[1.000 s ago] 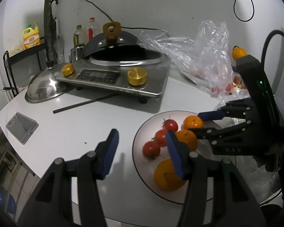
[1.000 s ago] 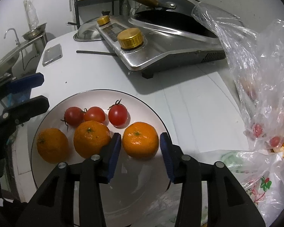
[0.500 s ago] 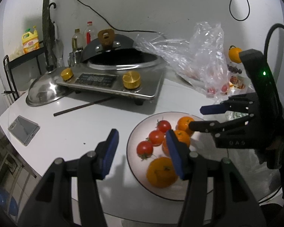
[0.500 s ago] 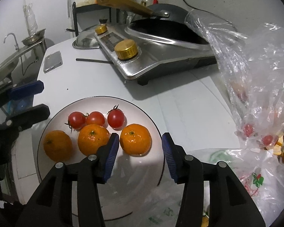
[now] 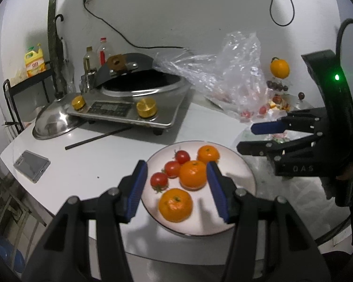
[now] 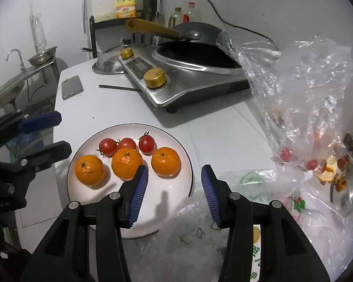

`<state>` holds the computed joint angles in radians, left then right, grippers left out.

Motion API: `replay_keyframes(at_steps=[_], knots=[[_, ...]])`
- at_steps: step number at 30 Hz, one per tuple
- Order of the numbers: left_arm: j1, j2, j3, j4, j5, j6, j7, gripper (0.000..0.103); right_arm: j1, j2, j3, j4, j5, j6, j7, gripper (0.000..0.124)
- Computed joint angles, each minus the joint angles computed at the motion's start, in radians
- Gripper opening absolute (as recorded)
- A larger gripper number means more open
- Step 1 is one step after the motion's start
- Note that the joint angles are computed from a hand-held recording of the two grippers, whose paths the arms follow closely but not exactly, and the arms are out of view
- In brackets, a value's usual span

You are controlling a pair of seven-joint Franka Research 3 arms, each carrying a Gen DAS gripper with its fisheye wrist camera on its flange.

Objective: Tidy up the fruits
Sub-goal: 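Move both open grippers back over the small yellow fruits on the bag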

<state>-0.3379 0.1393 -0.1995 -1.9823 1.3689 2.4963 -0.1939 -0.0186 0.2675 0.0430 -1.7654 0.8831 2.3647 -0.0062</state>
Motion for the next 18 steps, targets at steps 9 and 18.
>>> replay_keyframes(at_steps=[9, 18], knots=[[-0.041, -0.002, -0.026, 0.021, 0.004, -0.053, 0.003, 0.054, -0.033, -0.072, -0.029, -0.062, 0.066, -0.039, -0.059, 0.050], [-0.093, 0.040, -0.035, 0.085, -0.015, -0.085, 0.056, 0.054, -0.063, -0.127, -0.074, -0.105, 0.128, -0.086, -0.113, 0.050]])
